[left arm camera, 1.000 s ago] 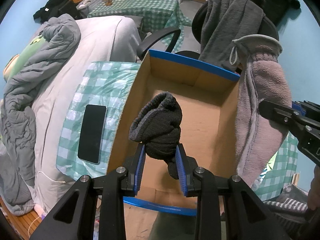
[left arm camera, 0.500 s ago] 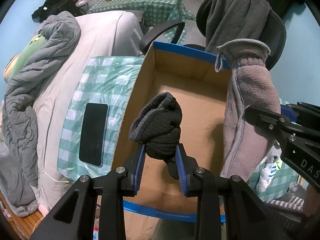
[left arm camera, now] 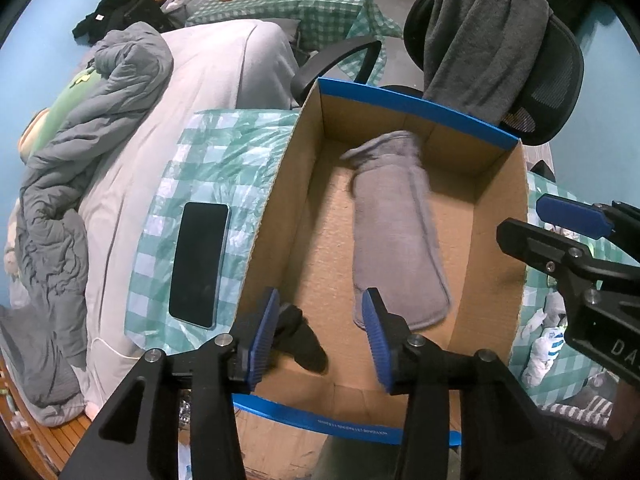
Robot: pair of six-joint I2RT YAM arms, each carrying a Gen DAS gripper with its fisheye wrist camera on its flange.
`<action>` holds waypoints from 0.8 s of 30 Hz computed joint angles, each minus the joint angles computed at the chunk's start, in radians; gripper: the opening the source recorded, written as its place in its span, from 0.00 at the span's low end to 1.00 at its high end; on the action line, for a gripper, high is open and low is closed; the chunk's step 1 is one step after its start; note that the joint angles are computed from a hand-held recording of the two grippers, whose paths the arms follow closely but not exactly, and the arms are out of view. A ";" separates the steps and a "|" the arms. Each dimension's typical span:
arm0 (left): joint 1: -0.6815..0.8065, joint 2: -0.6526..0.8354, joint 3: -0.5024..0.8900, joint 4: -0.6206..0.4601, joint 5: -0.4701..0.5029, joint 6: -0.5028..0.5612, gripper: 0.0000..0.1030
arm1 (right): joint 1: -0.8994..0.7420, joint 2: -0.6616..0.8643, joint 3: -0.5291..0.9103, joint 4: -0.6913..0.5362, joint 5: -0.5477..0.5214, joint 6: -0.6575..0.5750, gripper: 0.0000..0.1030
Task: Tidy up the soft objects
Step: 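Open both tools to drop the socks into the box, then move both open tools back over the pile on the table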
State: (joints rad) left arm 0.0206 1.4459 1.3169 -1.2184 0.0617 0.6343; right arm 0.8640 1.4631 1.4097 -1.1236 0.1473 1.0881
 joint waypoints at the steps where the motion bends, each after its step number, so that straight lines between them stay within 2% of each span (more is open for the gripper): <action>1: 0.000 -0.004 0.002 -0.006 0.002 -0.002 0.45 | 0.002 -0.005 -0.002 -0.006 0.003 0.007 0.51; 6: -0.004 -0.029 0.000 -0.022 0.010 -0.002 0.48 | 0.023 -0.035 -0.013 -0.035 0.027 0.047 0.57; 13: -0.044 -0.080 -0.024 -0.053 0.010 -0.013 0.52 | 0.062 -0.103 -0.045 -0.087 0.057 0.129 0.61; 24: -0.174 -0.174 -0.090 -0.088 0.004 -0.053 0.53 | 0.158 -0.240 -0.126 -0.203 0.111 0.334 0.62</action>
